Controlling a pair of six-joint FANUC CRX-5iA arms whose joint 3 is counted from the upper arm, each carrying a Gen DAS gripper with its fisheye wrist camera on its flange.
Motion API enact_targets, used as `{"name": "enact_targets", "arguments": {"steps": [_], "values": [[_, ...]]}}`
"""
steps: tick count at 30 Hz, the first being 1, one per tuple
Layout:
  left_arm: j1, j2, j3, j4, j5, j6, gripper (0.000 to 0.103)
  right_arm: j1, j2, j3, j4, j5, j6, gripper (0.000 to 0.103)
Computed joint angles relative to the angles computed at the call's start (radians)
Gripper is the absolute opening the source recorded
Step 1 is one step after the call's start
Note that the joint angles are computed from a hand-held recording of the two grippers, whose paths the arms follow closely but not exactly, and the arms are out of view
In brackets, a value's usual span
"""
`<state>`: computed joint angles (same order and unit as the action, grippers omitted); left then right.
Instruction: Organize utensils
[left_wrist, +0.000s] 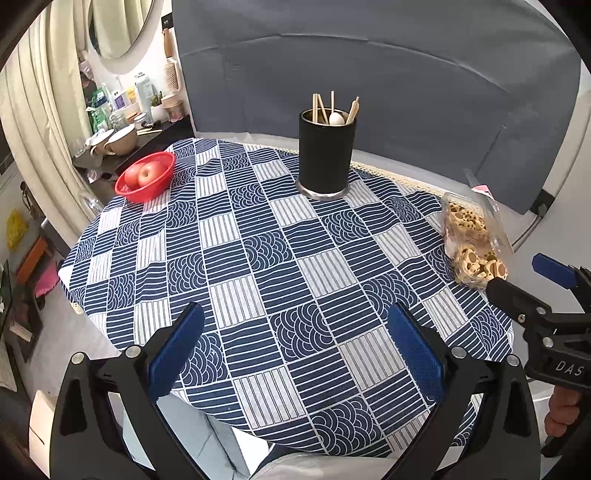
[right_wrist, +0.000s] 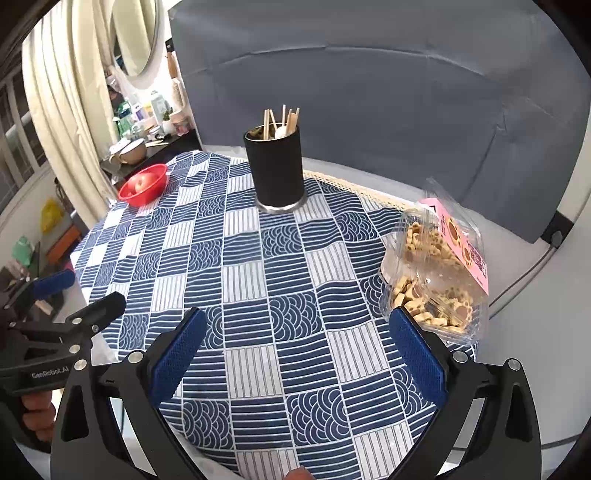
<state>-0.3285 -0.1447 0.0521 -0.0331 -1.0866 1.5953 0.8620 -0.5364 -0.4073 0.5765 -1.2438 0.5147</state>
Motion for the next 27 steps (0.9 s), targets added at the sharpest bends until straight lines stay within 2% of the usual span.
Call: {"name": "enact_targets", "arguments": {"steps": [27], "values": [[0.014, 0.010, -0.008, 0.032, -0.005, -0.022, 0.097, 0.002, 0.004, 0.005, -0.004, -0.008, 0.004, 0.095]]}}
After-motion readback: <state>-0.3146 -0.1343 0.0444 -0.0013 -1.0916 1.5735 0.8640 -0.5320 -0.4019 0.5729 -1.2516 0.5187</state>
